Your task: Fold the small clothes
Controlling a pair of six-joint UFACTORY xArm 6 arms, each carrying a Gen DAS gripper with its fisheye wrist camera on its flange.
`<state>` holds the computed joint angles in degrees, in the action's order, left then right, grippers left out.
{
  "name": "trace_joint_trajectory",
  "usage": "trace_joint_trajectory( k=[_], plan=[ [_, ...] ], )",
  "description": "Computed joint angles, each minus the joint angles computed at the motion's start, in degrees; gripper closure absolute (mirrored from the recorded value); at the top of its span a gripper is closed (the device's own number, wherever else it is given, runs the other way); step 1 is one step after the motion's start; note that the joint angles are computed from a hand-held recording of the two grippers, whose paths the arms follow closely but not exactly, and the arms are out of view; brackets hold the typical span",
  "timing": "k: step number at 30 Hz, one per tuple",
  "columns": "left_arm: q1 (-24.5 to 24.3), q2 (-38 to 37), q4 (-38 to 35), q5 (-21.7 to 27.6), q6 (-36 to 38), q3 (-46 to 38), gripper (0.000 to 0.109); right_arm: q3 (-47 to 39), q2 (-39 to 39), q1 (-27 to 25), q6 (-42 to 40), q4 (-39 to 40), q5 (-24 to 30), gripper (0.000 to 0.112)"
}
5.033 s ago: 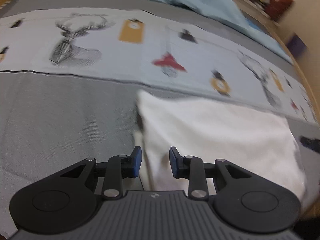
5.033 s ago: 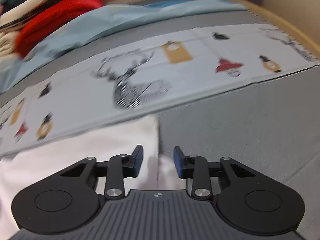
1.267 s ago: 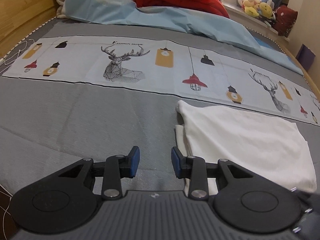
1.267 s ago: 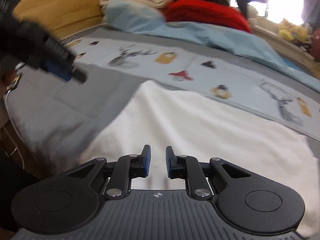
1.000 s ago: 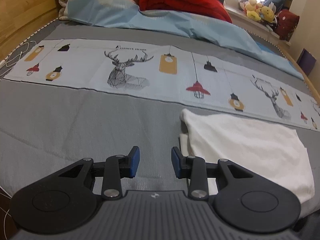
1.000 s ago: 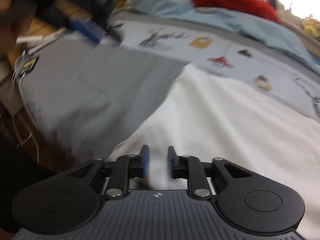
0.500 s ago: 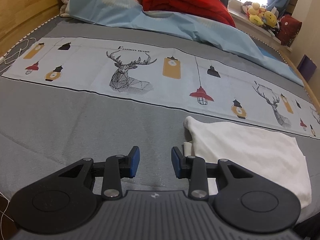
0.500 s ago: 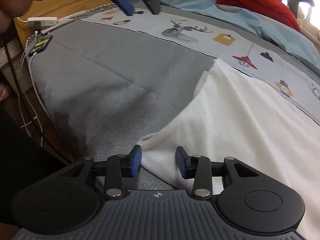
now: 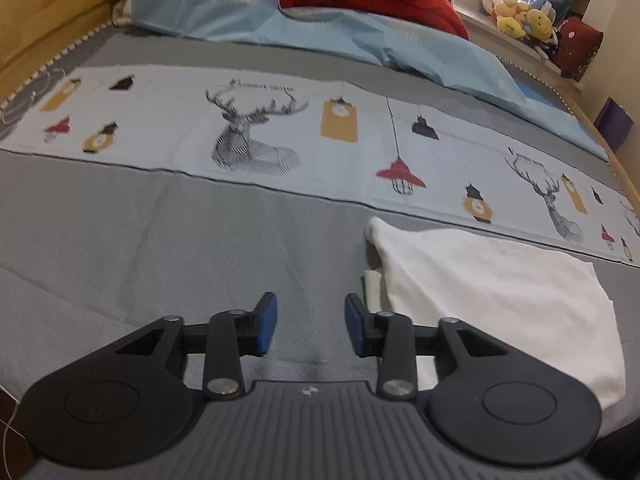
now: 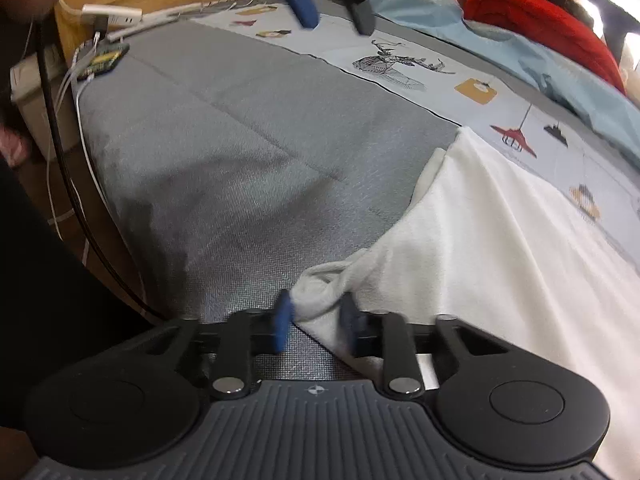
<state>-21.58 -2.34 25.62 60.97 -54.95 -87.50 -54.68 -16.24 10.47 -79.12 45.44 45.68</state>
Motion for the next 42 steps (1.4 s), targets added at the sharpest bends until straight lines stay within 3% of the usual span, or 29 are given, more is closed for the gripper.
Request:
trace_joint_trajectory(
  k=[3,7,17,18,23,27,31,34,38,42],
  plan=[
    [1.3,1.1,-6.3,-3.3,2.6,0.9,0.050,-1.6,-0.3,-2.3,0.3,3.3,2.8,0.103],
    [3.8,4.6,-21.1,-7.5,9.7,0.3,0.034,-4.7,-0.3,-6.7,0.0,9.8,7.6,0.104],
    [4.2,20.8,-34.3,-1.5,20.1,-16.7,0.038,-11.1,1.7,-17.2,1.2,17.3,18.6,0.104],
    [4.1,22.2,-34.3,-0.9,20.4,-18.4,0.042,-11.0,1.5,-17.9,1.1,17.6,19.1,0.104],
    [3.9,24.8,-34.8,0.0,20.6,-21.4,0.086,-12.8,2.3,-20.3,1.5,18.8,21.2,0.104],
    [3.6,21.0,-32.2,-3.1,20.8,-17.3,0.091,-13.9,3.4,-19.3,3.1,18.8,22.0,0.104],
    [4.4,11.9,-26.1,-8.7,14.7,-7.5,0.091,-13.7,2.5,-18.3,3.0,23.0,25.9,0.104],
    [4.5,7.1,-19.7,-7.9,10.3,-3.7,0.092,-14.2,2.6,-18.1,4.7,26.0,27.9,0.104],
    [3.3,8.0,-17.4,-4.6,10.4,-6.5,0.092,-15.2,3.4,-18.6,7.4,26.1,27.6,0.105],
    [1.1,13.0,-16.7,-4.5,11.2,-13.3,0.092,-15.6,3.7,-20.6,6.7,25.2,25.7,0.105]
  ],
)
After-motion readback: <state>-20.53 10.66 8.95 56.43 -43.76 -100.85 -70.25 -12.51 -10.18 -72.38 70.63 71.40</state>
